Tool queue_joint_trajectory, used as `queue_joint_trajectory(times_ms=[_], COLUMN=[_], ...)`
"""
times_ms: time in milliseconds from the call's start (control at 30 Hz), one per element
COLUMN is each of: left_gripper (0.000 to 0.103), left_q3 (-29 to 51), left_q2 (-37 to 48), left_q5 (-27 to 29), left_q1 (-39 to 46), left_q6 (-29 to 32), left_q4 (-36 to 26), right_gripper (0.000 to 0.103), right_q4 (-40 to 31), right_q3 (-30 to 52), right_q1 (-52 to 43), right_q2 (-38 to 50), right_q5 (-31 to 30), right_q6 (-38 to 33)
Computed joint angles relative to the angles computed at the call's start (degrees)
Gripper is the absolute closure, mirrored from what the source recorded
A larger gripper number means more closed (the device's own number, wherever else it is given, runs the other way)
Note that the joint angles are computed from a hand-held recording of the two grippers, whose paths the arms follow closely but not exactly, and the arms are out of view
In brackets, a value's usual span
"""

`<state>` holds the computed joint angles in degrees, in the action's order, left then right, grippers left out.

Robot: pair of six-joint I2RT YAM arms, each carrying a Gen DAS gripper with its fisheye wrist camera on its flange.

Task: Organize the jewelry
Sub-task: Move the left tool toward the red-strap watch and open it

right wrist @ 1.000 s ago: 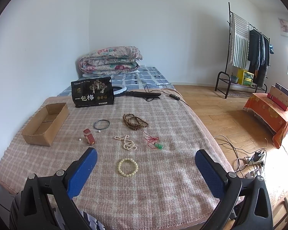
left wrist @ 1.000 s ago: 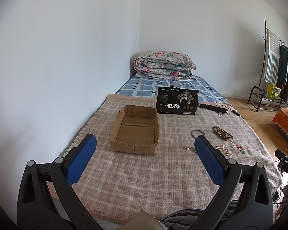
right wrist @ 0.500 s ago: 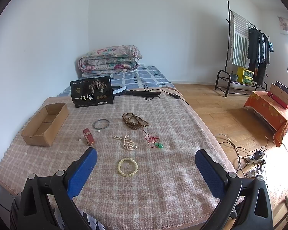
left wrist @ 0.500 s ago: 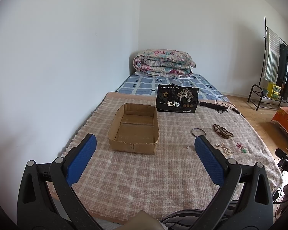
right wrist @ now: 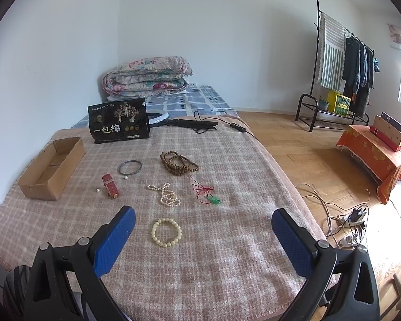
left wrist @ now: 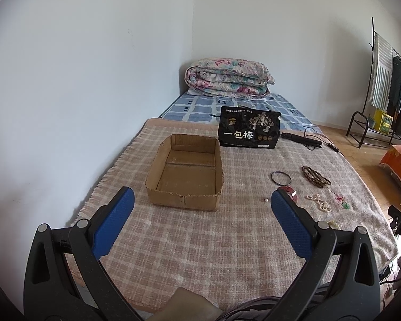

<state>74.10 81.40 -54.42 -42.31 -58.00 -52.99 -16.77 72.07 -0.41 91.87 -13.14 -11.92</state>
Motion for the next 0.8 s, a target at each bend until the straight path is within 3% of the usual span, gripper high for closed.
queue_joint_trajectory(times_ms=[467, 800], left_gripper=[0.0, 0.002], left_q3=[-0.09, 3.79], left_q2=[5.04, 11.78], left_q5=[13.28, 24.41], left_q1=[9.5, 13.96], left_q6=[18.44, 23.17], left_q4=[16.77, 23.15], right_gripper=[0.0, 0.003], right_q4=[-1.21, -11.4], right_q3=[9.9, 26.4], right_q1=[-0.82, -1.41], right_q2=[12.31, 25.08], right_q5=[-1.6, -8.57], right_q6=[-3.29, -7.53])
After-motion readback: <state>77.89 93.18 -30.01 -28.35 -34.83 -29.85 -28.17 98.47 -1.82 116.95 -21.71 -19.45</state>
